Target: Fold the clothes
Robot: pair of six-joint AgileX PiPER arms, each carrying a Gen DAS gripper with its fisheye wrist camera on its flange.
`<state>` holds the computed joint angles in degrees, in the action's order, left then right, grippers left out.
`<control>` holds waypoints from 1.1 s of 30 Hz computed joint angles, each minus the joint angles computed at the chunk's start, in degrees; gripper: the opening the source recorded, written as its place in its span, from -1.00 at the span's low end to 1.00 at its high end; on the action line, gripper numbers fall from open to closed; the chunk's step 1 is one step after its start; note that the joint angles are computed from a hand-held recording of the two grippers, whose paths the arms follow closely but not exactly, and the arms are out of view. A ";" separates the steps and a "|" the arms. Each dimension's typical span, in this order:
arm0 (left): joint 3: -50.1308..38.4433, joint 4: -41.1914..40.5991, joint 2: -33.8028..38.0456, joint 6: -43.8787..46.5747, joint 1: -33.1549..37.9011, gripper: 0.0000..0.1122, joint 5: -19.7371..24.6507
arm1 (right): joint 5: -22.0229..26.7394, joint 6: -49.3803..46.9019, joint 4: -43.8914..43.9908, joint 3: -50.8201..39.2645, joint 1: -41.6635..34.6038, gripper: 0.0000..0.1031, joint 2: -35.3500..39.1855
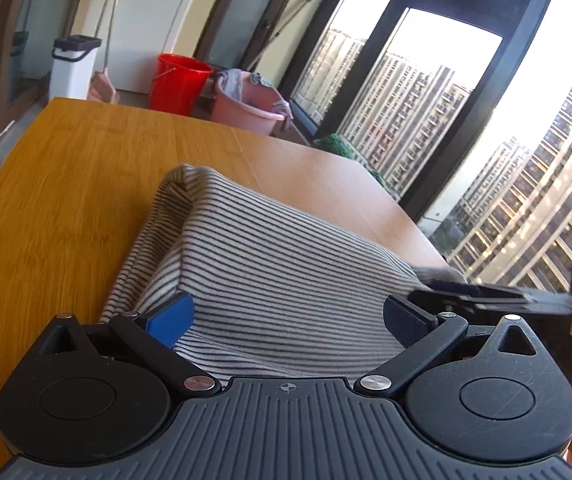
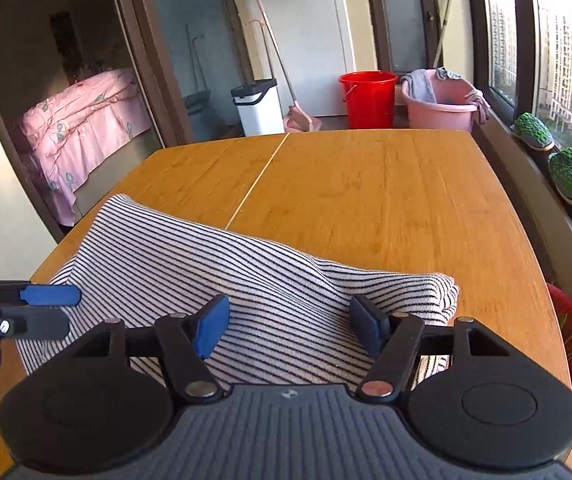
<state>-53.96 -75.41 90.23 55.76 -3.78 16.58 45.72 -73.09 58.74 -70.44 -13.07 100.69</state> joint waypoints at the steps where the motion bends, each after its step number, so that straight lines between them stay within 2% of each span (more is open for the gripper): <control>1: -0.03 1.80 -0.70 -2.32 0.06 0.84 -0.37 | -0.27 -0.48 0.12 1.33 -0.28 0.31 -1.06; 3: 0.08 5.78 -2.35 -7.19 0.19 0.84 -0.88 | 0.20 -2.22 -0.02 4.67 -1.02 0.55 -3.75; 5: 0.11 10.24 -3.97 -12.50 0.32 0.84 -1.30 | 2.40 -4.36 -1.26 8.28 -1.49 0.90 -6.97; 6: 0.64 11.84 -5.06 -14.43 0.80 0.84 -0.30 | 4.56 -6.20 -1.76 9.52 -2.12 0.92 -8.49; 7: 1.33 11.32 -6.10 -14.15 1.51 0.84 1.50 | 6.94 -8.11 -2.31 10.60 -2.83 0.91 -9.98; 9: 3.19 8.52 -8.48 -11.69 2.87 0.84 5.68 | 13.42 -12.28 -0.97 10.32 -5.76 0.74 -11.43; 11: 4.02 8.16 -9.26 -10.31 2.37 0.84 8.20 | 16.07 -15.42 1.93 9.39 -8.07 0.34 -12.24; 14: 3.94 14.36 -9.04 -15.20 -1.33 0.84 7.86 | 11.10 -18.07 5.15 7.74 -7.37 0.16 -11.87; 17: 4.01 22.63 -7.10 -22.58 -4.99 0.84 5.21 | 4.57 -12.72 0.38 4.76 -4.43 0.16 -7.21; 18: 4.39 23.35 -7.08 -22.46 -5.82 0.84 3.86 | 2.63 -11.72 -0.75 4.94 -4.21 0.18 -4.98; 19: 4.19 24.71 -6.97 -23.06 -6.07 0.84 3.53 | 2.98 -11.73 0.40 5.61 -5.22 0.28 -4.15; 22: 2.00 32.71 -5.65 -28.97 -6.92 0.84 3.06 | 5.63 -15.87 5.93 8.86 -9.04 0.34 -3.70; 25: -0.52 39.99 -3.44 -33.52 -7.56 0.84 1.99 | 5.85 -16.93 6.88 11.81 -10.53 0.41 -5.24; 27: -3.02 43.83 -0.77 -34.56 -7.25 0.84 0.46 | 8.15 -13.84 4.83 12.28 -11.25 0.43 -6.03; 28: -4.40 44.50 0.75 -33.98 -6.72 0.84 -0.43 | 9.42 -12.29 3.82 12.45 -11.62 0.46 -6.38; 29: -6.29 42.88 1.98 -33.22 -5.20 0.84 0.42 | 11.09 -11.62 3.10 12.87 -11.52 0.46 -6.97; 31: -10.26 38.30 4.56 -30.83 -1.93 0.83 2.52 | 11.21 -14.66 3.94 15.52 -10.56 0.47 -10.30; 33: -10.99 30.06 3.34 -25.32 0.54 0.83 4.69 | 11.33 -19.61 7.30 18.03 -10.53 0.47 -14.23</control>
<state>-64.95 -45.34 93.57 30.45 -3.24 21.27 57.05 -92.70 66.04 -52.41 -23.60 86.47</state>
